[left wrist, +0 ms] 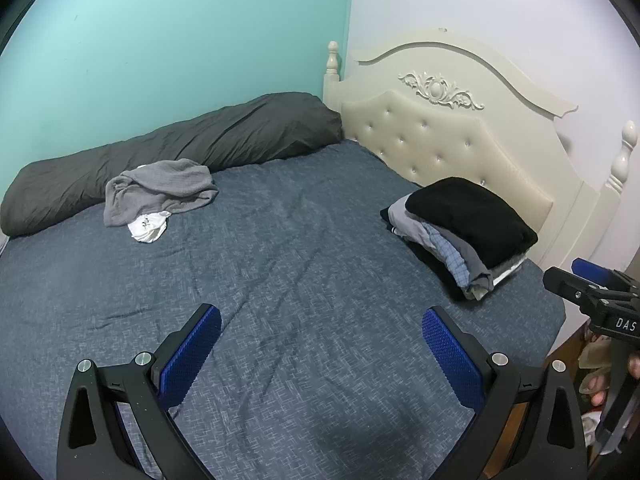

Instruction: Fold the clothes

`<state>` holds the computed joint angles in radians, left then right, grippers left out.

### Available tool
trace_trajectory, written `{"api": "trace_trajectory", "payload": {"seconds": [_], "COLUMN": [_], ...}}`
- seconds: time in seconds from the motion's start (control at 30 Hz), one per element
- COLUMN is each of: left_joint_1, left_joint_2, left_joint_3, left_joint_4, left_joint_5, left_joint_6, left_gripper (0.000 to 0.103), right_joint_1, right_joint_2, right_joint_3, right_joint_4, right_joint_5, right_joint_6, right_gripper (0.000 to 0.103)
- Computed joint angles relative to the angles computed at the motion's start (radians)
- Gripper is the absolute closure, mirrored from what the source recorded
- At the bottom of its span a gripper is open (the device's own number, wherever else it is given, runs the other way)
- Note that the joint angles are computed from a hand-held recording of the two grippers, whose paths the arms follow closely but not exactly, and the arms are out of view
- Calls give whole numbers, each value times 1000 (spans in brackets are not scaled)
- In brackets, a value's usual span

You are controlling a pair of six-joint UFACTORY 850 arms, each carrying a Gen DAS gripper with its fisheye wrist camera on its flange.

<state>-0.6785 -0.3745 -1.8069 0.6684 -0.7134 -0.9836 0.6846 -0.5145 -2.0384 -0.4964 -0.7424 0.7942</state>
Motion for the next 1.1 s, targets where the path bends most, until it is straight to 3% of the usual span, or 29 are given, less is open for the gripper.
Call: {"api": "trace_trajectory", "payload": {"seconds": [1.1], "left_joint_1": [0], "left_joint_2": [-11], "left_joint_3": [-11], "left_joint_4": [-10], "left_joint_5": [-3], "left_joint_6": [9], "left_gripper": [0], "right_joint_1": [-2], "right_joint_2": [1], "right_joint_3": [7], "right_joint_4": [0], "right_joint_5": [2], "right_joint_6": [3], "right_gripper": [0]}}
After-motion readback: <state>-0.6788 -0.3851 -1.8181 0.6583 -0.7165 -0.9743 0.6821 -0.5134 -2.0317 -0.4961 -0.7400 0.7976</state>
